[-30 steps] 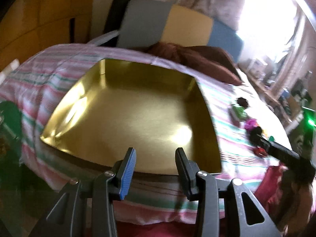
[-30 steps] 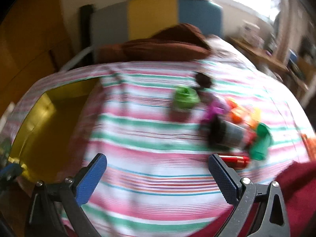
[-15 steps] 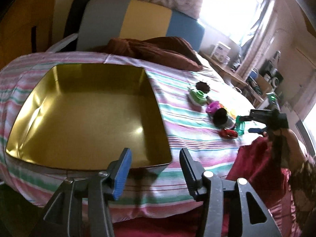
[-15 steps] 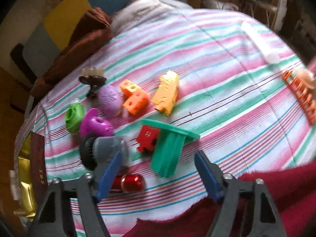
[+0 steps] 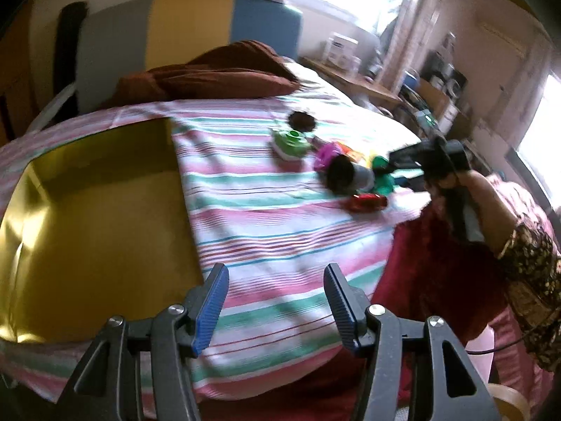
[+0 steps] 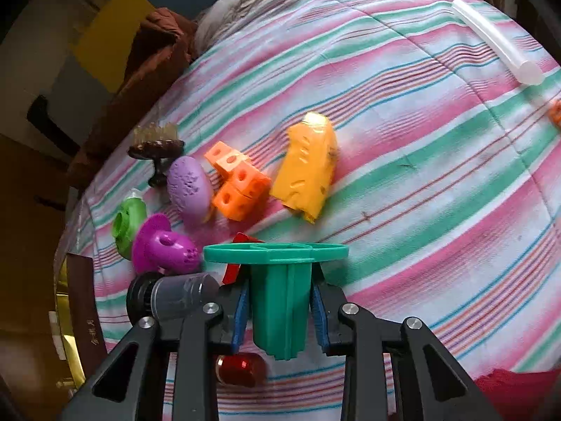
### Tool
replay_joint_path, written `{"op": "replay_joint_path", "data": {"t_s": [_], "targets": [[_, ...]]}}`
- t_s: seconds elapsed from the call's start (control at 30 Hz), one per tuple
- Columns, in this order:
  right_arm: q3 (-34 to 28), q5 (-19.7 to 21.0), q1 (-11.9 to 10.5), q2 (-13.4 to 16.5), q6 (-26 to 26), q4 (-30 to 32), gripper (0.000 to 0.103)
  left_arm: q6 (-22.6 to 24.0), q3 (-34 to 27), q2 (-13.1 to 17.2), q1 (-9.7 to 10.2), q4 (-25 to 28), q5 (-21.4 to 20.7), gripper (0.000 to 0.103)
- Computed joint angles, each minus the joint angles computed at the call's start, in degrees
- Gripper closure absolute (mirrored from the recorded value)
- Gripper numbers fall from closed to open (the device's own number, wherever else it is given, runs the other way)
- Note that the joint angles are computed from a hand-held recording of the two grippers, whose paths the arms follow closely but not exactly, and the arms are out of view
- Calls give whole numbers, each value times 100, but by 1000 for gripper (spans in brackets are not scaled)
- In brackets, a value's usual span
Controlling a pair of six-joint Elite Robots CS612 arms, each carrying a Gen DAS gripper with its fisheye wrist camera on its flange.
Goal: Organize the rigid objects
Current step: 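Close the right tool on the teal funnel-shaped cup and lift it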
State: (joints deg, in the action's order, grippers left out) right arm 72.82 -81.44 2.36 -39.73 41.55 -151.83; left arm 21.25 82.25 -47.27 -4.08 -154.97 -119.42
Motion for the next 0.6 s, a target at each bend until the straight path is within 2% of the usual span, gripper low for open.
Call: {"op": "replay_joint_path", "data": {"t_s": [0.17,0.23,0.33,0.43,0.53,0.6], "targets": [[93,453,-63,31,167,-536,72,616,-132,31,-197,330,-209,44],[150,505,-74,22,262,-772,72,787,-209,66,-296,443,-230,44],[152,309,-38,33,333,-991,72,1094,-331,154,-458,490,-376,44],[206,-53,-14,-11,402,-1185,72,1593,-348,233,-670,222,-289,44],[356,-5,-70,-50,688,-1525,72,2238,-477,334,-859,359,-228,44],[413,3,-96,-62,827,-1673,72,2562,-546,416,-989,309,-10,44]]}}
